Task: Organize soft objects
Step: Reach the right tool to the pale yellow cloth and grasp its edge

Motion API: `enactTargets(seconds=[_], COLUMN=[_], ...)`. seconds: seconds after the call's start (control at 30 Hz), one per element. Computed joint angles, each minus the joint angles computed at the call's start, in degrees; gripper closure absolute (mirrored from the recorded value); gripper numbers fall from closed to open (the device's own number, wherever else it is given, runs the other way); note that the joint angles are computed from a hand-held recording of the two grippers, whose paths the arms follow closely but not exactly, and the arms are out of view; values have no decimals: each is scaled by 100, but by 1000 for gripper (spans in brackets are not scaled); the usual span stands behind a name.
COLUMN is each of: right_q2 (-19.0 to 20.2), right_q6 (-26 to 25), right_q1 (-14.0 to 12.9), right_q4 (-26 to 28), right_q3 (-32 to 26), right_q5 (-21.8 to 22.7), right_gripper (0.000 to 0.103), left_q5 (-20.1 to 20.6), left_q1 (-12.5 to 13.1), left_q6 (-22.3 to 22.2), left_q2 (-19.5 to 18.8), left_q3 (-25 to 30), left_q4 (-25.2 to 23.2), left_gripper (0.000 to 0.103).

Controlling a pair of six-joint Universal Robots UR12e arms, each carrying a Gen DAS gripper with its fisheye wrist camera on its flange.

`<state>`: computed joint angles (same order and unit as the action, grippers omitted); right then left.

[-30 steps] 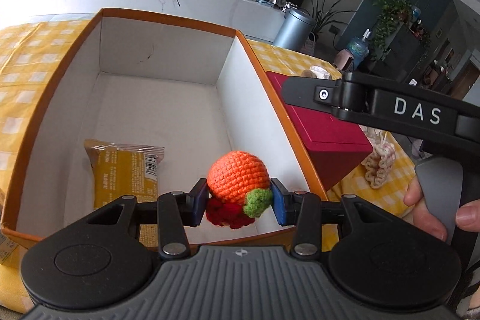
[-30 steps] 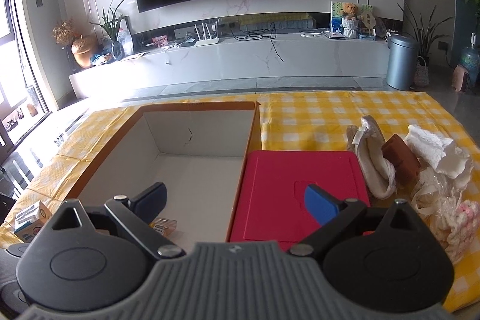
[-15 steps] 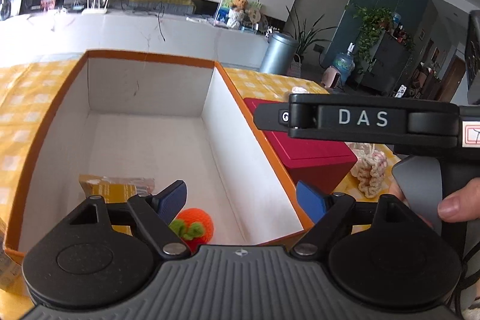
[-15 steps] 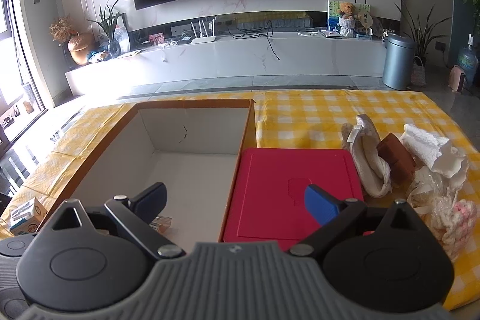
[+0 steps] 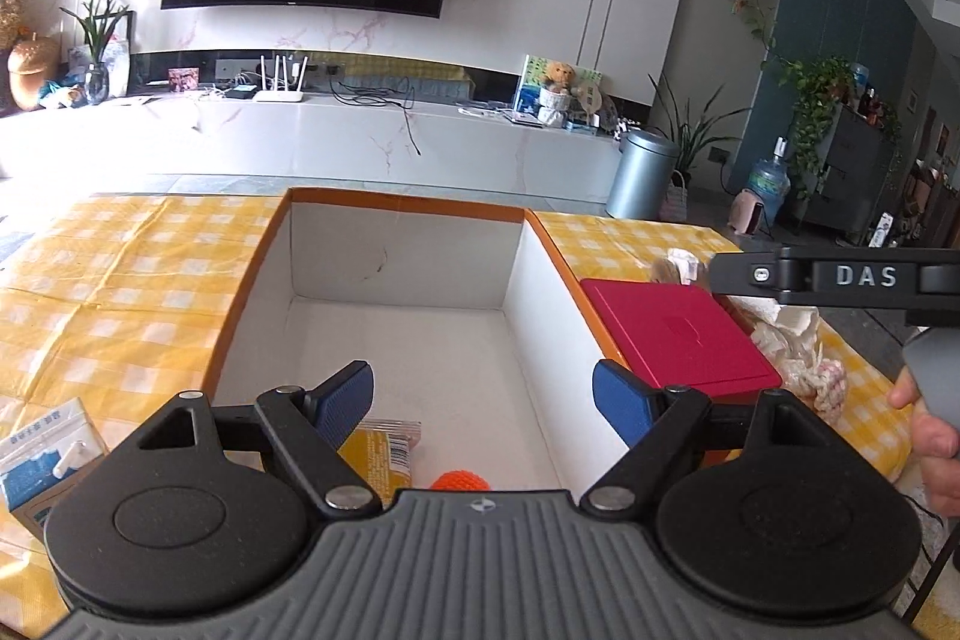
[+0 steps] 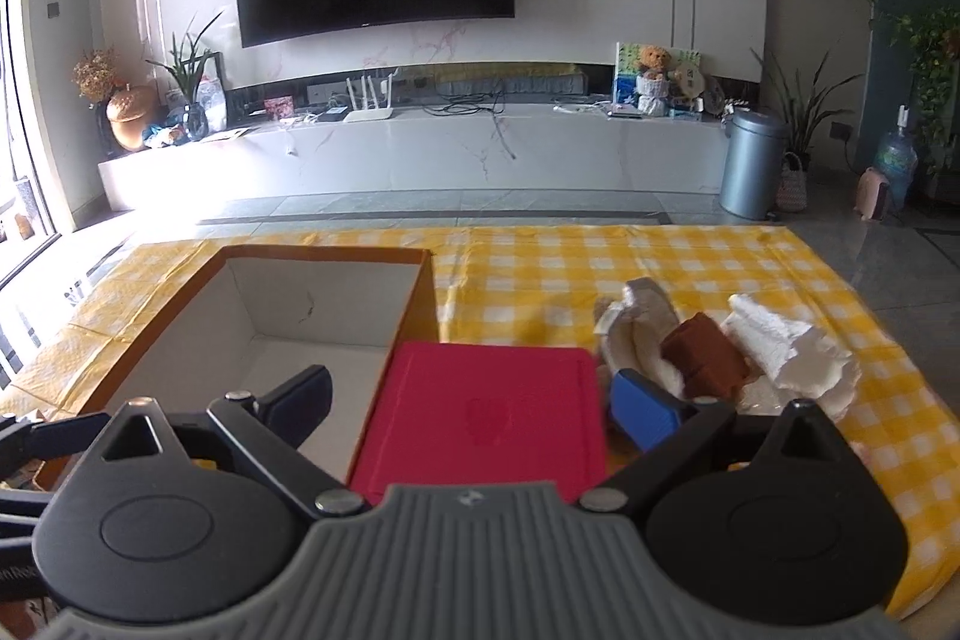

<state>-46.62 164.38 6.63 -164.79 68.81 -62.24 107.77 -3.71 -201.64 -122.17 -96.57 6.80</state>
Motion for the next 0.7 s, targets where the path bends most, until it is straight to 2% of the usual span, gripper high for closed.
enactTargets(seconds=[0.1,0.27,0.37,0.43,0.5,0.6,0.7], right_q2=[18,57,135,250,424,623,734], right_q6=[153,320,172,128,255,516,572], right_q1=[-57,-207,-242,-248,-266,-287,-308], right_q4=[-211,-238,-128,4,503,1272,1647], right_q3=[-62,-172,-274,-392,-656,-998,-1159], right_q5=[-400,-912,-1415,-1778,-1961,-2002,-1887], right_gripper=[3,3,3,3,3,3,3], left_q5=[370,631,527,217,28,464,437], left_q1=[-72,-170,-194,-189,-223,-395,-464], left_q6=[-46,51,94,311,605,756,900], left_q2=[-10,-28,-31,-33,-83,-277,-415], left_q3=[72,176,258,328,440,766,1007], left_q4=[-69,-49,-127,-224,-272,-402,-613], left_gripper=[6,6,6,6,6,6,6])
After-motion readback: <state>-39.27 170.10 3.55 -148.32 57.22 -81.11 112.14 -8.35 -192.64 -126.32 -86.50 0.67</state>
